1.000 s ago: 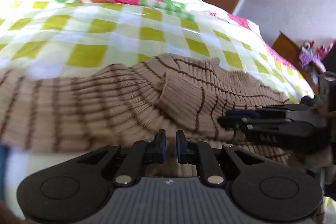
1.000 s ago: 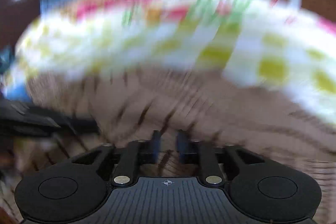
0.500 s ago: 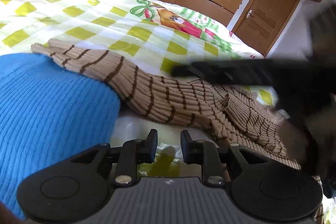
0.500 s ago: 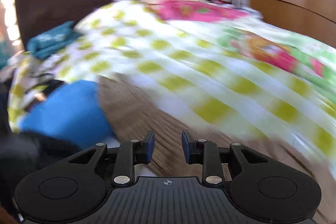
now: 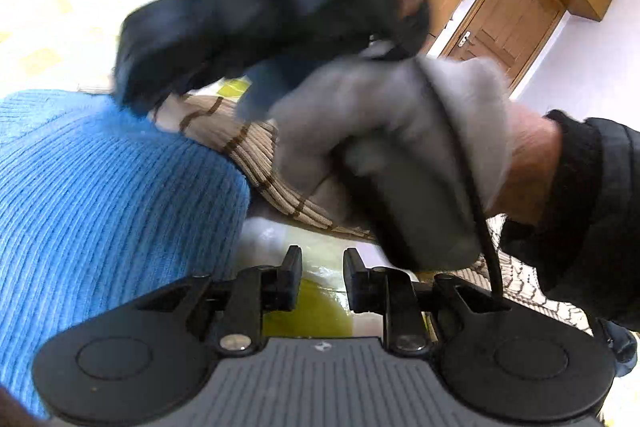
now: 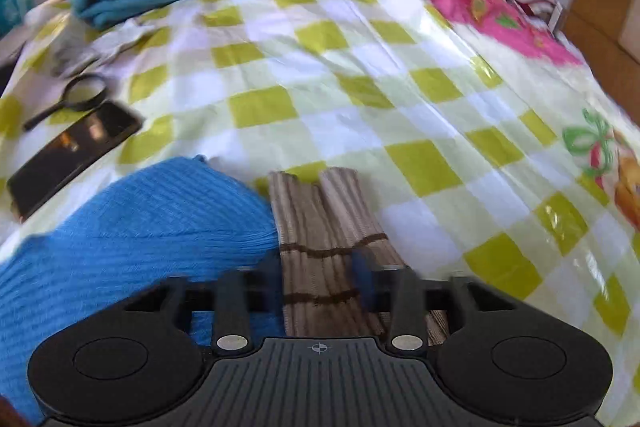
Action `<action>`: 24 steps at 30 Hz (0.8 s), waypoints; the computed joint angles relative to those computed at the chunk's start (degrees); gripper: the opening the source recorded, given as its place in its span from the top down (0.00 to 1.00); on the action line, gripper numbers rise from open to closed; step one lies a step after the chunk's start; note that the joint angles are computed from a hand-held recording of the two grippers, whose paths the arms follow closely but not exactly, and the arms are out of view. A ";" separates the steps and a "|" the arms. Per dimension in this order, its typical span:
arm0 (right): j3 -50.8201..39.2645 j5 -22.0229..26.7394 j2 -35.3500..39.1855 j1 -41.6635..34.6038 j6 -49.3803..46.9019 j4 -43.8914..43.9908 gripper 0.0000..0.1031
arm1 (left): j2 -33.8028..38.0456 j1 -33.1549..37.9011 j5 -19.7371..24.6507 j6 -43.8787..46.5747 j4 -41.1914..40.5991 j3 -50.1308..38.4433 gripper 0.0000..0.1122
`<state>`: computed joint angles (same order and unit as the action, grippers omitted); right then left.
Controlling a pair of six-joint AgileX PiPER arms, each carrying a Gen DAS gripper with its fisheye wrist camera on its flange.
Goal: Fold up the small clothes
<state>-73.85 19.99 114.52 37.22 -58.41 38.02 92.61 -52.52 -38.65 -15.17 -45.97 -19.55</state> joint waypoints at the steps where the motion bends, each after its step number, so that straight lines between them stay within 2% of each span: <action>1: -0.37 1.47 -0.71 -1.03 0.62 0.87 0.91 | -0.56 -0.21 0.49 1.46 -1.35 -0.38 0.67; 4: 2.10 5.23 -6.40 -6.09 -8.46 12.83 0.93 | -2.67 -0.84 2.31 9.01 -6.49 -2.46 0.65; 7: 5.23 13.01 -13.86 -15.88 -14.58 23.08 0.93 | -4.14 -1.15 4.03 16.74 -9.25 -5.76 0.63; 10: 7.66 26.19 -19.93 -32.62 -17.36 32.07 0.93 | -2.61 -1.04 5.38 20.41 -7.58 -10.84 0.61; 14: 11.17 35.47 -23.68 -55.53 -15.08 36.72 0.93 | 3.94 0.22 9.40 22.65 -2.02 -20.18 0.59; 17: 13.18 41.89 -20.64 -72.04 -19.79 37.59 0.93 | 10.94 0.77 15.11 28.41 -2.42 -29.53 0.58; 18: 13.77 40.97 -18.77 -75.57 -21.09 36.85 0.93 | 12.88 0.80 17.46 32.99 -5.32 -32.49 0.58; 21: 14.65 33.65 -10.23 -81.29 -23.77 35.26 0.93 | 19.82 -0.22 23.27 50.18 -20.10 -41.94 0.58; 23: 13.43 31.20 -4.29 -83.04 -23.06 34.11 0.92 | 22.72 -0.89 23.95 61.63 -29.10 -45.36 0.58; 24: 12.95 31.99 -2.02 -83.92 -23.05 34.03 0.92 | 23.72 -1.57 23.29 67.36 -33.60 -46.86 0.58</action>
<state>-60.91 51.98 112.50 -46.71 -81.46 72.04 116.34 -54.09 -15.35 52.19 -79.57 -66.40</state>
